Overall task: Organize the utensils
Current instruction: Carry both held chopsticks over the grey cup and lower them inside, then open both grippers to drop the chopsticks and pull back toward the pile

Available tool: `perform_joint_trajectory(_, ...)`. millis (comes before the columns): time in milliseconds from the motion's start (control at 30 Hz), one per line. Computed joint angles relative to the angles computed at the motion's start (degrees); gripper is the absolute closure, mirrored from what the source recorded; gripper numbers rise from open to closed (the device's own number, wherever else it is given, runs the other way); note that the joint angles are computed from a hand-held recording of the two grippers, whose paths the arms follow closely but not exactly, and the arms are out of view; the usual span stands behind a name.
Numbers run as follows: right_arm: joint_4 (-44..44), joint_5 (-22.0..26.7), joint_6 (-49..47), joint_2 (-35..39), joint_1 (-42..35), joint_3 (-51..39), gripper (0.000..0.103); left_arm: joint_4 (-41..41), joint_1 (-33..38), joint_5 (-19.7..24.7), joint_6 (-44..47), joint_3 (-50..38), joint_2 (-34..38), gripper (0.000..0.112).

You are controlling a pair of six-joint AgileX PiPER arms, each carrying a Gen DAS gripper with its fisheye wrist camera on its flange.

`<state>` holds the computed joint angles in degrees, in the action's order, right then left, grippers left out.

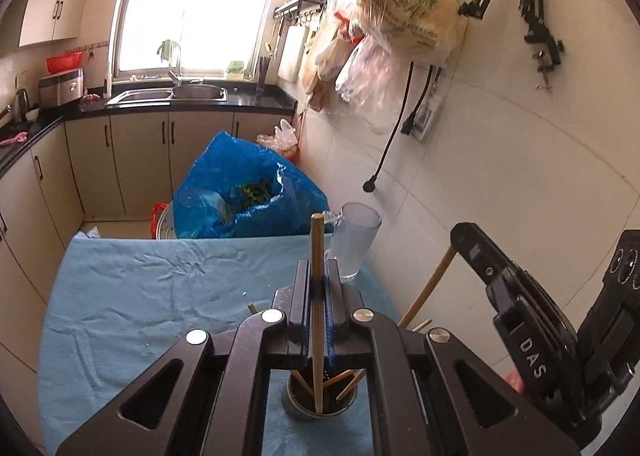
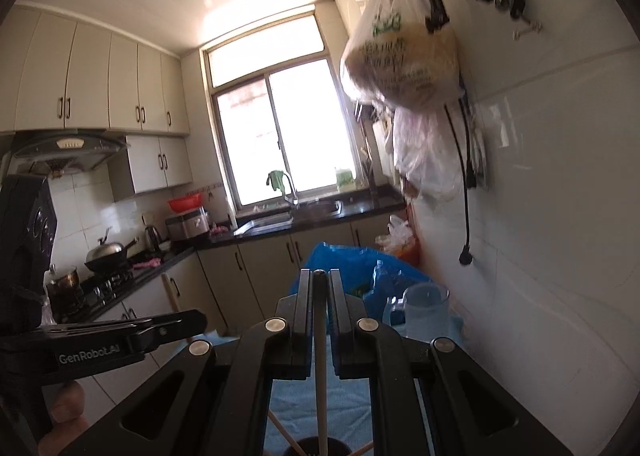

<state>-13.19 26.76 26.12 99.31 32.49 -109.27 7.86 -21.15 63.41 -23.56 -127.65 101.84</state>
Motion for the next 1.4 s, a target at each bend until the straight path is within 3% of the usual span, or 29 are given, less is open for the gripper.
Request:
perform_joint_trajectory(433, 3.73, -1.72, -4.07, -0.19, -0.02, 7.11, 0.096, -2.65, 1.81, -5.94, 0.66, 13.15, -2.32, 0.107)
perform_joint_trajectory(1000, 4.95, 1.96, -4.90, -0.63, -0.42, 7.82, 0.094, -4.01, 3.00, -6.50, 0.39, 19.26, -5.48, 0.103)
perform_joint_trajectory(1033, 4.43, 2.06, -4.43, -1.02, -0.30, 7.97, 0.091, -4.12, 3.08, -6.30, 0.41, 19.17, -5.60, 0.094)
perform_joint_trajectory(1067, 4.70, 2.35, -4.64, -1.46, -0.28, 8.02, 0.079, -3.96, 3.07, -6.56, 0.11, 19.95, -6.49, 0.084)
perform_joint_trajectory(1100, 4.79, 2.49, -4.69, -1.87, -0.22, 8.17, 0.060, -3.40, 2.91, -6.95, -0.33, 20.57, -7.08, 0.081)
perform_joint_trajectory(1167, 2.16, 1.34, -2.33, -3.70, 0.28, 9.98, 0.042, -1.41, 2.25, -7.78, -1.41, 22.46, -9.02, 0.080)
perform_joint_trajectory(1267, -3.13, 0.81, 2.24, -6.56, 1.51, 12.49, 0.034, -1.21, 2.24, -7.94, -1.54, 25.45, -12.41, 0.074)
perform_joint_trajectory(1400, -5.59, 0.06, 5.10, -11.66, 2.33, 17.54, 0.008, 1.11, 1.88, -8.85, -3.26, 31.04, -18.31, 0.059)
